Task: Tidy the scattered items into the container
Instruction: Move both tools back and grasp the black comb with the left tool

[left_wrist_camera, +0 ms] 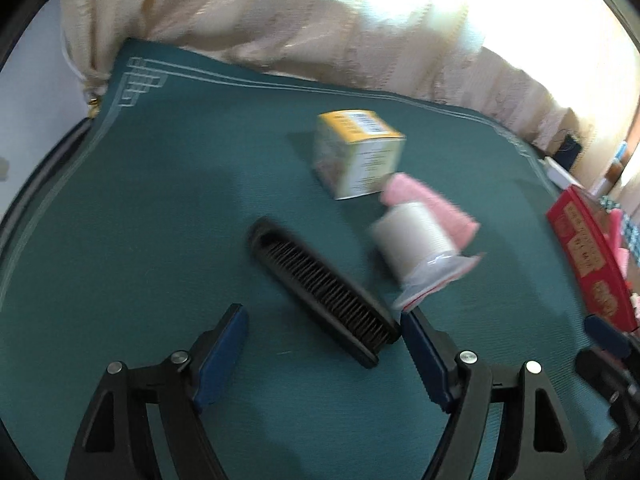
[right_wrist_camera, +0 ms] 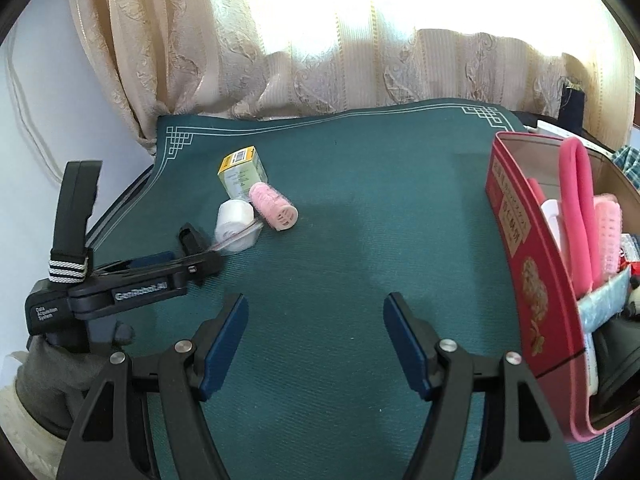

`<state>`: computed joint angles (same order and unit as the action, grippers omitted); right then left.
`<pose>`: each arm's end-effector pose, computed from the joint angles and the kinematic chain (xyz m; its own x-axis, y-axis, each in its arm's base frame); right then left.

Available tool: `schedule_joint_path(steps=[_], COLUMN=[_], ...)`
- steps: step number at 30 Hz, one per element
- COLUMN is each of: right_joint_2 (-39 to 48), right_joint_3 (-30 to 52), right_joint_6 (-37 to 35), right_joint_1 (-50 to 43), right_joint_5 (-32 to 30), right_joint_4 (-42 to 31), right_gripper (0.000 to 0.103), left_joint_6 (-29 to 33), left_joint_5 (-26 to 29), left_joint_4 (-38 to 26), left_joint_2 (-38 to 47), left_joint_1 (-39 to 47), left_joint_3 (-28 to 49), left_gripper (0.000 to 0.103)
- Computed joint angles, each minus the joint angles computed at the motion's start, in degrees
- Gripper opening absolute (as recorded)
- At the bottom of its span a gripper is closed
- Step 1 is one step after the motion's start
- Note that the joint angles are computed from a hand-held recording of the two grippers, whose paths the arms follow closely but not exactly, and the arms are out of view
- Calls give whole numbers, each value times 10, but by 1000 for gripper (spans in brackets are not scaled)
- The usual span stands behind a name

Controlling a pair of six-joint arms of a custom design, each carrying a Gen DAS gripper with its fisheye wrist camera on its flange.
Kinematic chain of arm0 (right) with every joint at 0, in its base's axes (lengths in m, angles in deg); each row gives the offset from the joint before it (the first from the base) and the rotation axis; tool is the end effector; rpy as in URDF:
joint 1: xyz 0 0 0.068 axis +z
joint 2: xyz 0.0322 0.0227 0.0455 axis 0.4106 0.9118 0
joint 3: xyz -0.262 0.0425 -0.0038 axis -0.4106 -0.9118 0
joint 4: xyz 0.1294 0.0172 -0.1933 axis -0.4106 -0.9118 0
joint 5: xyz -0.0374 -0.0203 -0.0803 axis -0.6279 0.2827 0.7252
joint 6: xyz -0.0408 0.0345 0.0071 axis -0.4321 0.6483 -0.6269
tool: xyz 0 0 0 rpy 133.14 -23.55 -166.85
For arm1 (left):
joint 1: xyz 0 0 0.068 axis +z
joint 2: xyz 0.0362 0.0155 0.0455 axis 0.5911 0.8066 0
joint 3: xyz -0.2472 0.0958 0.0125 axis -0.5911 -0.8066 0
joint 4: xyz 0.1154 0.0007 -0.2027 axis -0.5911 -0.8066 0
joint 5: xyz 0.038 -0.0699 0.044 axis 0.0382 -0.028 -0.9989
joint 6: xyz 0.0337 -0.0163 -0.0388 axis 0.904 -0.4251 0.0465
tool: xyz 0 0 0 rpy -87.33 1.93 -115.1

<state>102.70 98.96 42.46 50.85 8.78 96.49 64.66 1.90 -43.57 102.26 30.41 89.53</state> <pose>0.2183 0.1201 0.0895 -0.6662 -0.2443 -0.7046 -0.5523 0.7965 0.2460 0.1967 -0.0145 0.0551 -0.7401 -0.3105 -0.5965 -0.3054 0.9455 -0.1132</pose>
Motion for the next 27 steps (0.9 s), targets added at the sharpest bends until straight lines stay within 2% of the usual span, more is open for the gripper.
schedule_joint_path(steps=[3,7,11,14,15,16,17,22,24,27], right_joint_2=[12,19,21,26,27,29,30,17,5,0], right_joint_3=[4,4,3,5,5,6,7,22,36,75], right_joint_6=[2,3,0,0,0,0,-1,-11,-16,-15], right_joint_1=[-5,-5,-4,-5,-6,-5,-5,10,20,37], right_joint_5=[-10,-18,-18,-19,-19,-19,-18,-13,-14,-20], right_joint_4=[4,9,12,11,11,11,10,-25,-51,-93], right_gripper=[74,74,74,74,74,74,74,74,74,74], left_joint_6=[21,31,24,28,34,41,44,43,43,48], left_joint_5=[10,50,39,25,10,3,3,103,112,96], left_joint_4=[17,27,5,-8,-6,-5,-1,91,111,135], left_joint_2=[-12,-27,-21,14,21,19,18,24,17,-3], left_joint_1=[51,95,68,41,32,31,35,115,126,122], left_joint_3=[-30,-45,-13,27,33,33,32,-11,-26,-51], left_gripper=[80,80,80,79,66,44,32,28,28,28])
